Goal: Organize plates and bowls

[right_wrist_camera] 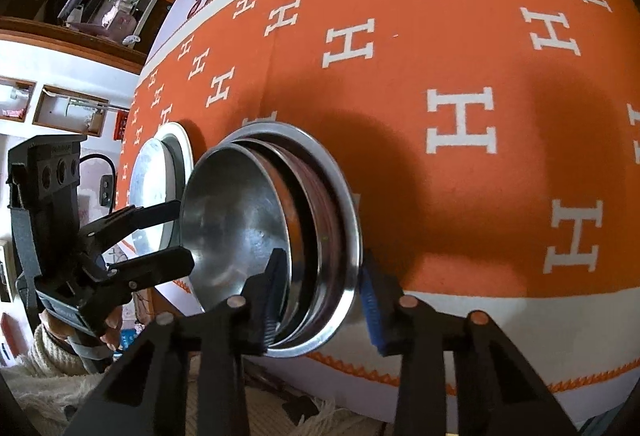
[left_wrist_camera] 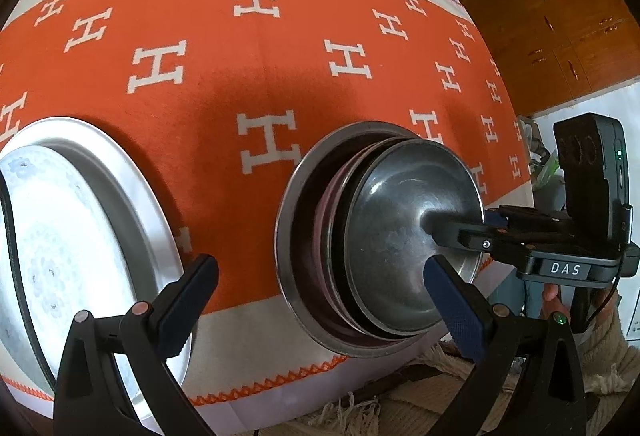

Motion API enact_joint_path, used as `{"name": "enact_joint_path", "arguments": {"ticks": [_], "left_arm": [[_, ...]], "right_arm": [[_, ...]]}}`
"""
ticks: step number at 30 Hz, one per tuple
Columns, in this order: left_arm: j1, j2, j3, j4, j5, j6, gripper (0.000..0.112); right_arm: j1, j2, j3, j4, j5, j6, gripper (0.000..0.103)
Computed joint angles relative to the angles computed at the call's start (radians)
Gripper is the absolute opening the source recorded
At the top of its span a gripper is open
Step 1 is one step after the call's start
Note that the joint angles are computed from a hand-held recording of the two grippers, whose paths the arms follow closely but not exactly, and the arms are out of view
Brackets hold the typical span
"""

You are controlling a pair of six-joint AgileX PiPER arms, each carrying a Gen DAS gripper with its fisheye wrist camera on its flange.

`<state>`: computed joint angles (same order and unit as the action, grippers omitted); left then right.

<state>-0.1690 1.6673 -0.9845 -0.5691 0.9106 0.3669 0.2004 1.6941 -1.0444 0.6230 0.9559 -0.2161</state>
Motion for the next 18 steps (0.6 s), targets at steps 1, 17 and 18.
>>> {"name": "enact_joint_path", "arguments": {"ticks": [1, 17, 18], "left_arm": [[-0.005, 0.008, -0.005, -0.001, 0.0, -0.002, 0.102], [-0.022, 0.067, -0.043, 0.036, 0.052, -0.046, 0.067], [-0.029, 0.073, -0.048, 0.05, 0.056, -0.058, 0.062]], "right_arm": [[-0.001, 0.001, -0.003, -0.004, 0.002, 0.0, 0.035], [0.03, 0.021, -0.051, -0.103, 0.029, 0.1, 0.026], [0.033, 0.022, -0.054, -0.109, 0.031, 0.106, 0.026]]}}
